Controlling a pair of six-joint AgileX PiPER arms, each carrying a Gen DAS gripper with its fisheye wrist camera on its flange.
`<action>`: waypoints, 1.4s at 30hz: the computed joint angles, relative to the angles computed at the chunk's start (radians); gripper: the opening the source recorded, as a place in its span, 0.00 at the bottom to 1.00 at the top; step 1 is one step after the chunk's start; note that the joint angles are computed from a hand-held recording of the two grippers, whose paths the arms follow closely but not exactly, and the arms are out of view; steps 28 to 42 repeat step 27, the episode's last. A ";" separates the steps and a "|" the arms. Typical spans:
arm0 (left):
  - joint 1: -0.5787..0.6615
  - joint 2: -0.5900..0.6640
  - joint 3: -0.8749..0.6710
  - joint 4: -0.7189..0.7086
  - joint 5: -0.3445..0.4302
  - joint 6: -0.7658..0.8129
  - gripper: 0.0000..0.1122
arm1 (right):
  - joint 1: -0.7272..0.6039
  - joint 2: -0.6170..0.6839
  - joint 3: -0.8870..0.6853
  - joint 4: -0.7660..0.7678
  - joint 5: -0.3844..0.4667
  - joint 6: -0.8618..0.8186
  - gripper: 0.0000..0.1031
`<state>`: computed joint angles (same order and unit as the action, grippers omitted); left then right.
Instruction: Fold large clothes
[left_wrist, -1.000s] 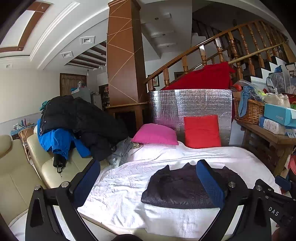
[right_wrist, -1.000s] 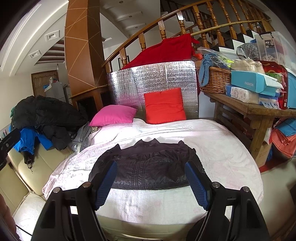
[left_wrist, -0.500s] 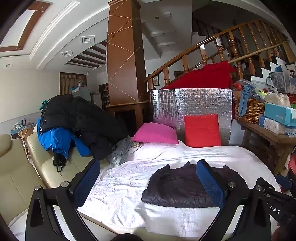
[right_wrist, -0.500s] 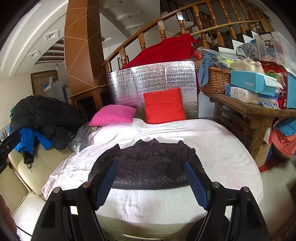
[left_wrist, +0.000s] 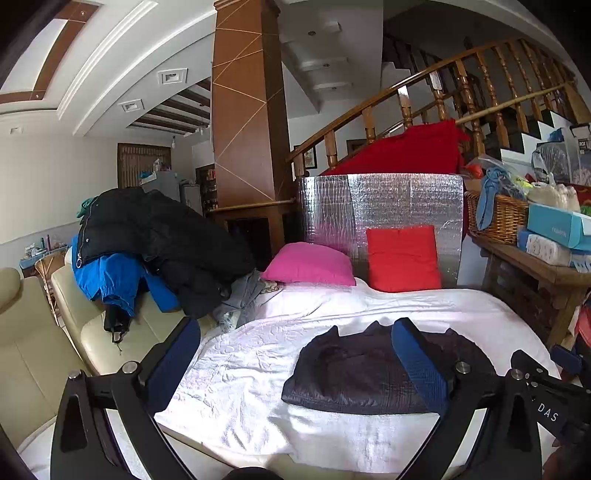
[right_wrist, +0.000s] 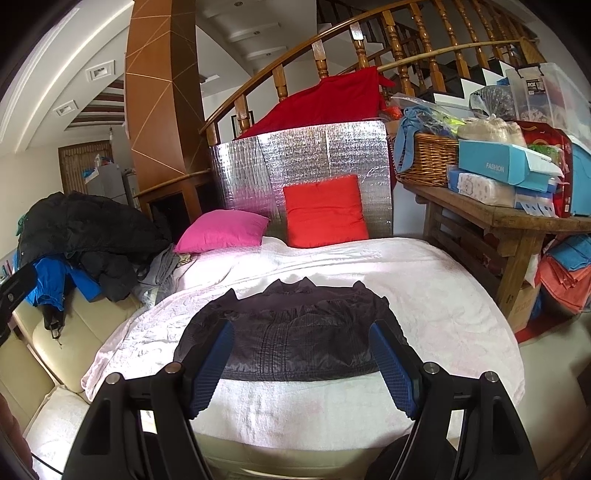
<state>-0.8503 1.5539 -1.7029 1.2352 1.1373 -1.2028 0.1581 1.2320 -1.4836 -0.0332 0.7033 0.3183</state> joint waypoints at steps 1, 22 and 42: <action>0.001 0.003 -0.003 -0.001 0.000 0.000 0.92 | 0.004 0.002 -0.001 -0.005 0.001 0.004 0.76; 0.153 0.198 -0.228 -0.172 -0.103 0.151 0.92 | -0.061 0.216 -0.154 0.061 0.027 -0.058 0.76; 0.333 0.381 -0.479 -0.382 -0.158 0.303 0.91 | -0.151 0.366 -0.288 0.046 0.037 -0.080 0.76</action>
